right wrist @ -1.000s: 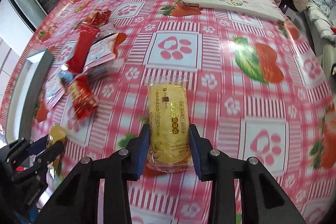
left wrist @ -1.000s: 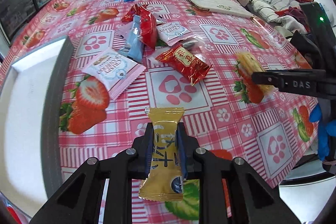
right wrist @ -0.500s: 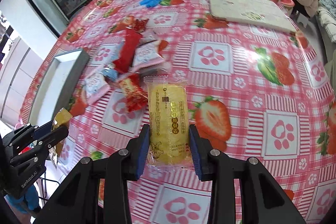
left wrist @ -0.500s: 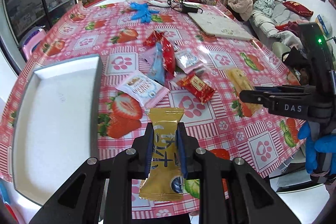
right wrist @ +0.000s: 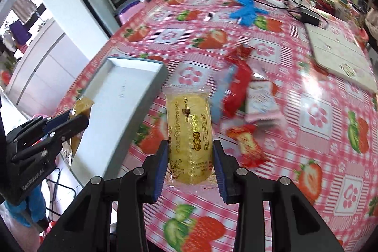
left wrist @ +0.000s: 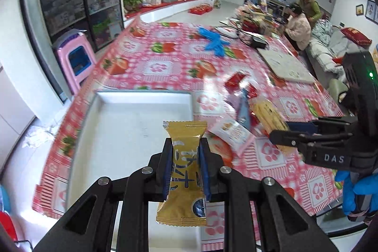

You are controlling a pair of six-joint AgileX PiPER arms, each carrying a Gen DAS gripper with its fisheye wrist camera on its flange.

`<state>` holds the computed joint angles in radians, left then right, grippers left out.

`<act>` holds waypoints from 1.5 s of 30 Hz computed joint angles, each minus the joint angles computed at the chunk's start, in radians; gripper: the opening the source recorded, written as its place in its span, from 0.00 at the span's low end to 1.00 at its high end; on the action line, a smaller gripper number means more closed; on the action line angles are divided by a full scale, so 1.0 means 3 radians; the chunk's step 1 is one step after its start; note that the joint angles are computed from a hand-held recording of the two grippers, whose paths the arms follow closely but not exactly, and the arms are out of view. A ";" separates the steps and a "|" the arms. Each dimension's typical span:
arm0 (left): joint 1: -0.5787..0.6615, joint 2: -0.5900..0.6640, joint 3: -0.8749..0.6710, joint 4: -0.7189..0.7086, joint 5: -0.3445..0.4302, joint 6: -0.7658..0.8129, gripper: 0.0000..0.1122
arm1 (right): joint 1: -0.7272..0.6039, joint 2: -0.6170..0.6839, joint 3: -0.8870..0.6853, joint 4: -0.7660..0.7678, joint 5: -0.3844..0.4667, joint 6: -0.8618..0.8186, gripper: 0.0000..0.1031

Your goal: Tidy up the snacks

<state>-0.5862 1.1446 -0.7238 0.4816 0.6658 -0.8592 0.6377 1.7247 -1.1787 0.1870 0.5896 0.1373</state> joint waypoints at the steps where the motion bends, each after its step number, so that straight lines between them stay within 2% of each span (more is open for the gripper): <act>1: 0.0118 -0.0035 0.0006 -0.0038 -0.0012 0.0106 0.21 | 0.0052 0.0079 -0.0129 -0.0001 0.0042 0.0007 0.37; 5: 0.0748 -0.0094 0.0010 -0.0406 -0.0150 0.0758 0.21 | 0.0237 0.0402 -0.0674 -0.0041 0.0226 0.0069 0.37; 11: 0.1336 0.0079 0.0147 -0.0693 -0.0432 0.1265 0.21 | 0.0429 0.0933 -0.1505 -0.0011 0.0528 0.0077 0.37; 18: 0.1658 0.0510 0.0493 -0.1115 -0.0840 0.1642 0.21 | 0.0619 0.1655 -0.2441 -0.0126 0.0943 0.0185 0.37; 24: 0.1786 0.0655 0.0622 -0.1356 -0.0987 0.1906 0.21 | 0.0677 0.2068 -0.2980 -0.0143 0.1229 0.0231 0.37; 28: 0.1759 0.0727 0.0650 -0.1199 -0.1063 0.1771 0.22 | 0.0696 0.2200 -0.3189 -0.0170 0.1350 0.0263 0.37; 30: 0.1715 0.0749 0.0651 -0.1041 -0.1057 0.1586 0.32 | 0.0708 0.2243 -0.3260 -0.0185 0.1393 0.0277 0.37; 32: 0.1696 0.0720 0.0661 -0.0962 -0.1041 0.1474 0.67 | 0.0716 0.2268 -0.3294 -0.0200 0.1423 0.0272 0.37; 33: 0.1683 0.0674 0.0677 -0.0915 -0.1049 0.1406 0.70 | 0.0718 0.2284 -0.3324 -0.0199 0.1463 0.0263 0.40; 34: 0.1676 0.0616 0.0687 -0.0906 -0.1044 0.1393 0.71 | 0.0717 0.2292 -0.3341 -0.0200 0.1494 0.0261 0.47; 36: 0.1629 0.0507 0.0653 -0.0928 -0.0931 0.1422 0.71 | 0.0716 0.2192 -0.3177 -0.0280 0.1412 0.0329 0.90; 37: 0.1593 0.0467 0.0632 -0.0901 -0.0871 0.1392 0.71 | 0.0711 0.2109 -0.3048 -0.0322 0.1332 0.0371 0.96; 38: 0.1523 0.0409 0.0602 -0.0844 -0.0790 0.1319 0.71 | 0.0697 0.1972 -0.2830 -0.0384 0.1192 0.0426 0.99; 41: 0.1335 0.0299 0.0512 -0.0800 -0.0630 0.1229 0.71 | 0.0589 0.1660 -0.2375 -0.0420 0.0996 0.0457 0.99; 45: 0.0833 0.0263 0.0322 -0.0527 -0.0436 0.0848 0.71 | 0.0346 0.1108 -0.1519 -0.0595 0.0663 0.0591 0.99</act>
